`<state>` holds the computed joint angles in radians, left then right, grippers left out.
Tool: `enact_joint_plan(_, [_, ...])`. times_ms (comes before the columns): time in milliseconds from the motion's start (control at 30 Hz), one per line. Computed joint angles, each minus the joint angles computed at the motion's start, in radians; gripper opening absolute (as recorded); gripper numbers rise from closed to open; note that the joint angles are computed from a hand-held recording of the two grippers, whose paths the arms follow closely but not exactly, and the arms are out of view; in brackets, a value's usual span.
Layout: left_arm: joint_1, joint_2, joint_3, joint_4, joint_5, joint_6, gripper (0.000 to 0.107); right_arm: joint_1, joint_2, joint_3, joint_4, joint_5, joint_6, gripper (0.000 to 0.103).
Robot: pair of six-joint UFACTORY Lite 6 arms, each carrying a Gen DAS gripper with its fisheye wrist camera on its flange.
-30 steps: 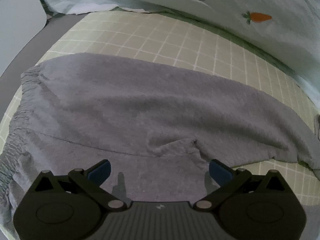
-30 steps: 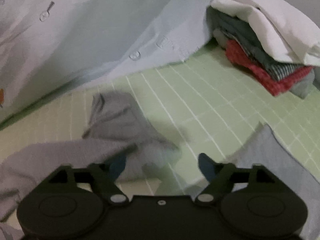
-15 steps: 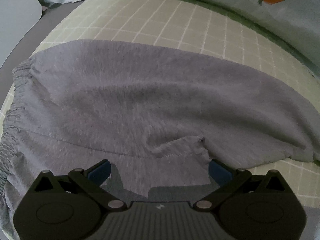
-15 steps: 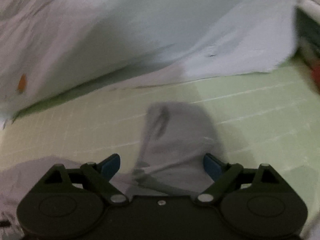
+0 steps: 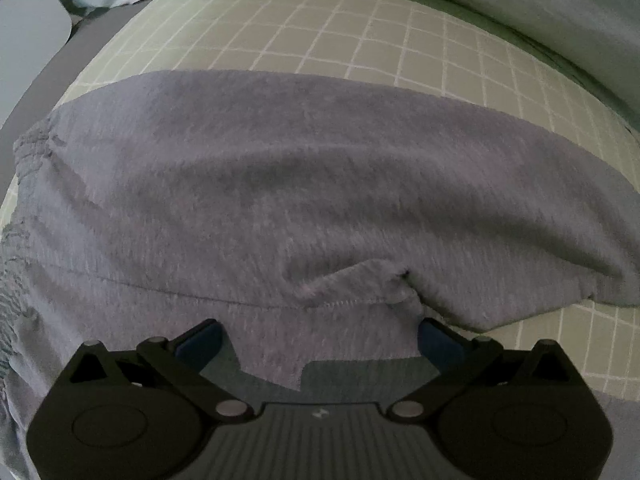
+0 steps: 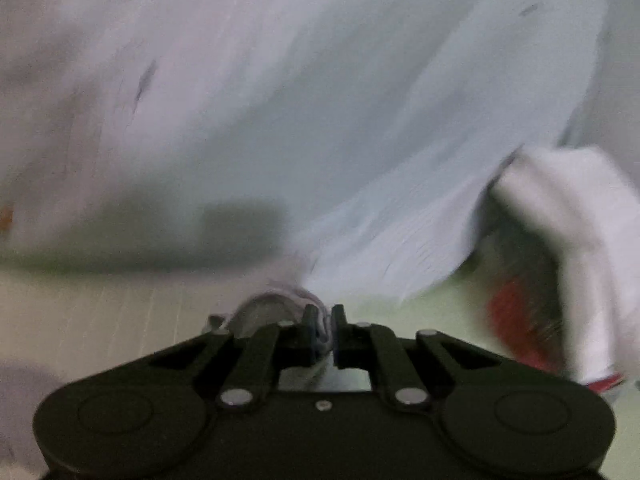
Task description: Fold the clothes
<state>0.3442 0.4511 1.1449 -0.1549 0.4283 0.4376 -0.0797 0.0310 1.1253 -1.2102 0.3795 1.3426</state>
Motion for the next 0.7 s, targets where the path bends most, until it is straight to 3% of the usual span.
enact_joint_plan(100, [0.001, -0.013, -0.019, -0.001, -0.005, 0.006, 0.103, -0.050, -0.105, -0.033, -0.165, 0.033, 0.186, 0.007])
enact_joint_plan(233, [0.015, -0.015, -0.021, -0.026, 0.004, 0.032, 0.103, -0.089, -0.044, -0.048, -0.124, 0.195, 0.162, 0.008])
enact_joint_plan(300, [0.015, -0.019, -0.026, -0.026, 0.002, 0.036, 0.103, -0.118, 0.059, -0.015, -0.003, 0.280, 0.026, 0.014])
enact_joint_plan(333, [0.015, -0.020, -0.028, -0.025, 0.002, 0.036, 0.103, -0.128, 0.090, -0.010, 0.044, 0.299, -0.021, 0.024])
enact_joint_plan(400, [0.014, -0.021, -0.029, -0.023, 0.002, 0.038, 0.103, -0.136, 0.086, -0.054, 0.074, 0.292, -0.022, 0.037])
enact_joint_plan(467, [0.014, -0.023, -0.031, -0.020, 0.004, 0.038, 0.103, -0.125, 0.044, -0.117, 0.069, 0.257, 0.014, 0.056])
enact_joint_plan(700, [-0.009, -0.059, -0.042, -0.014, 0.002, 0.071, 0.103, -0.057, 0.082, -0.140, 0.064, 0.126, 0.092, 0.073])
